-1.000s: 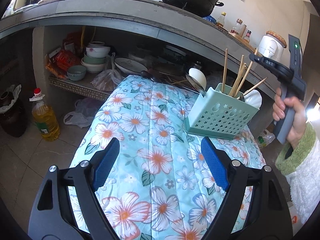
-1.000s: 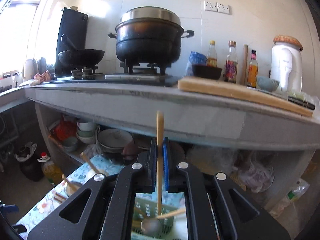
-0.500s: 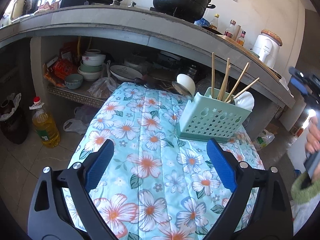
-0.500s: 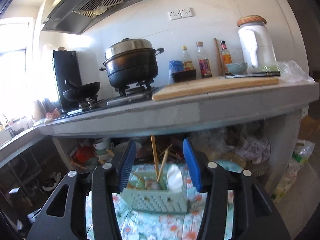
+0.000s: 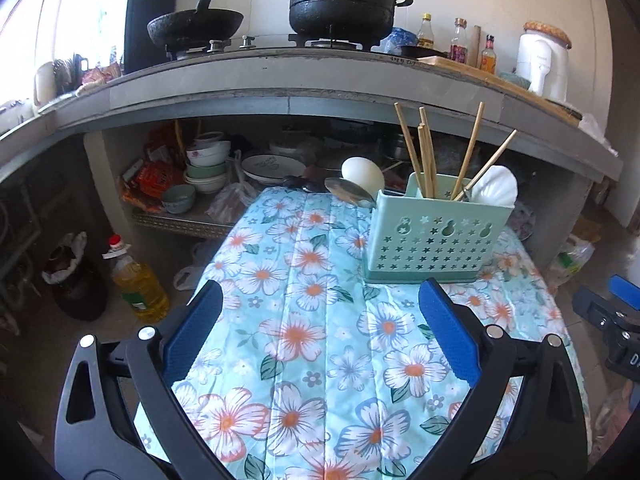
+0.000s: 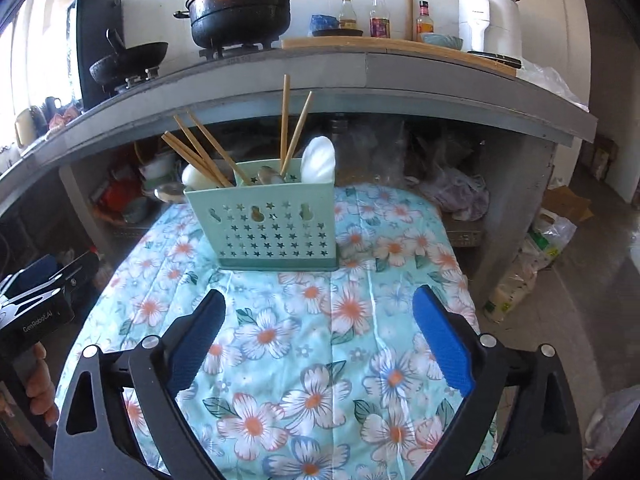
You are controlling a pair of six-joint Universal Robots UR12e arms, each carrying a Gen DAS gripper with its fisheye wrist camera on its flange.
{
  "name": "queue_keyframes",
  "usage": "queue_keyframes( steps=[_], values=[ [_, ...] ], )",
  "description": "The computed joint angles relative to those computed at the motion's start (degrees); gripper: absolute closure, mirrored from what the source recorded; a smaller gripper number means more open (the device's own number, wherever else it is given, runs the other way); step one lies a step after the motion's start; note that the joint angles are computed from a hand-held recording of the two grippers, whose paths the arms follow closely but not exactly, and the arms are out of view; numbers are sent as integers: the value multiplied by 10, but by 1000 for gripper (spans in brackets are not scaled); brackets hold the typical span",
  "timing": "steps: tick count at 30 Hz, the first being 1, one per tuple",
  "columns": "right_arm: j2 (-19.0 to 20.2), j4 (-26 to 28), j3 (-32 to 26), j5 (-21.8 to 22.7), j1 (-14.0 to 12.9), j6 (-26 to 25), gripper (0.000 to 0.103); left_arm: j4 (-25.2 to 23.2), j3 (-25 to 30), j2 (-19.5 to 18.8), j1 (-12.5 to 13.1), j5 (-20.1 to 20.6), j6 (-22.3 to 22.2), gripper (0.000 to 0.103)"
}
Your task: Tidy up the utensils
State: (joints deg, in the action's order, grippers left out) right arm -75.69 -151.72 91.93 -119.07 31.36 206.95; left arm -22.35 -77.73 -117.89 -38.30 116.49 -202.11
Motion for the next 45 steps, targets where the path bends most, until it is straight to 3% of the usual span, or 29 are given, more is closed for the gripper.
queue_keyframes(
  steps=[3, 12, 17, 23, 45],
  values=[
    [4, 8, -7, -22, 3, 3, 7, -33, 19, -8, -11, 58, -10, 8],
    [7, 54, -22, -78, 7, 13, 7, -105, 53, -16, -23, 141, -11, 8],
    [7, 81, -24, -103, 7, 14, 7, -132, 52, -10, -19, 144, -55, 8],
    [6, 92, -25, -97, 4, 19, 7, -163, 50, -4, -13, 141, -91, 8],
    [12, 90, -35, -84, 6, 10, 7, -163, 47, -5, -11, 147, -90, 8]
  ],
)
